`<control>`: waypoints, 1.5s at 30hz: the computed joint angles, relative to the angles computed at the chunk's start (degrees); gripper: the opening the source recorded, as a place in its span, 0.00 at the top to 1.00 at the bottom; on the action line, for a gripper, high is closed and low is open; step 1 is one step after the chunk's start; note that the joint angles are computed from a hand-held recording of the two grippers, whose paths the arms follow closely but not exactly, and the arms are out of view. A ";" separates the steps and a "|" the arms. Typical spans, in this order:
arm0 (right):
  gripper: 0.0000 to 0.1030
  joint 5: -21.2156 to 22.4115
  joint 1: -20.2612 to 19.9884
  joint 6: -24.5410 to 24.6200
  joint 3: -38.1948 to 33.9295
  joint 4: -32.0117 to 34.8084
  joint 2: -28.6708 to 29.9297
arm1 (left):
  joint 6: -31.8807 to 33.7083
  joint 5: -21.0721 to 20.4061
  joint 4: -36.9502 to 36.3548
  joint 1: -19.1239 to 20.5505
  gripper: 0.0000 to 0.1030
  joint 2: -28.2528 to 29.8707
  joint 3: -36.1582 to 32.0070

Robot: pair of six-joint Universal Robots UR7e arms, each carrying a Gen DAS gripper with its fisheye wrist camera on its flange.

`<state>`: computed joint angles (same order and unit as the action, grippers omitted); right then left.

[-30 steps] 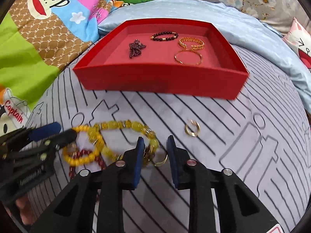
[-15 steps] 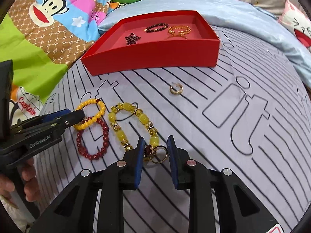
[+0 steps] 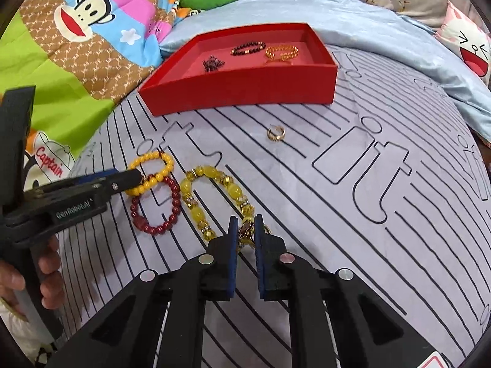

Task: Organize jewelry
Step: 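Close the right tool on the amber bracelet's gold charm while the left tool moves over the yellow bead bracelet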

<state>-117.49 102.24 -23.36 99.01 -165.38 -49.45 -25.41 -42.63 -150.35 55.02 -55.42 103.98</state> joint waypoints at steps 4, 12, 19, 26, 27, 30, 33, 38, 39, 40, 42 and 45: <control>0.91 0.48 0.00 0.21 0.35 -1.20 -0.77 | 0.29 -0.33 -0.53 -0.49 0.59 -0.22 0.28; 0.91 -1.05 -0.83 1.95 0.87 -1.42 -1.55 | 1.83 -1.92 -1.89 -1.95 0.59 0.14 0.04; 0.91 -2.12 -0.64 2.48 1.12 -1.78 -1.72 | 2.86 -3.97 -2.09 -3.00 0.59 1.91 -1.04; 0.91 -1.07 -0.71 2.96 1.36 -1.08 -2.02 | 0.92 -3.15 -0.18 -2.84 0.59 1.83 -0.83; 0.91 -0.86 -0.64 2.86 1.32 -1.02 -1.98 | 0.65 -2.72 -0.15 -2.81 0.59 1.48 -0.53; 0.91 -1.79 -0.44 2.11 0.99 -2.08 -1.26 | -0.05 -1.79 -0.34 -2.57 0.59 0.37 0.22; 0.91 -3.00 -0.99 3.01 -0.17 -0.90 -0.66 | -0.88 -0.67 -0.10 -2.12 0.59 -0.42 0.55; 0.80 -2.79 -0.93 2.49 0.19 -1.98 -0.72 | -2.07 0.04 0.36 -1.16 0.59 -1.05 0.41; 0.76 -2.31 -0.80 2.46 0.26 -2.16 -0.77 | -2.20 0.22 0.47 -1.05 0.59 -1.11 0.38; 0.76 -1.96 -0.66 2.30 0.21 -2.06 -0.72 | -2.26 0.40 0.50 -0.89 0.59 -1.10 0.28; 0.76 -1.53 -0.17 1.63 -0.18 -1.31 -0.27 | -2.31 0.60 0.54 -0.67 0.59 -1.11 0.19; 0.76 -0.87 0.35 1.02 -1.00 -0.24 0.81 | -2.28 0.79 0.64 -0.19 0.59 -0.91 -0.14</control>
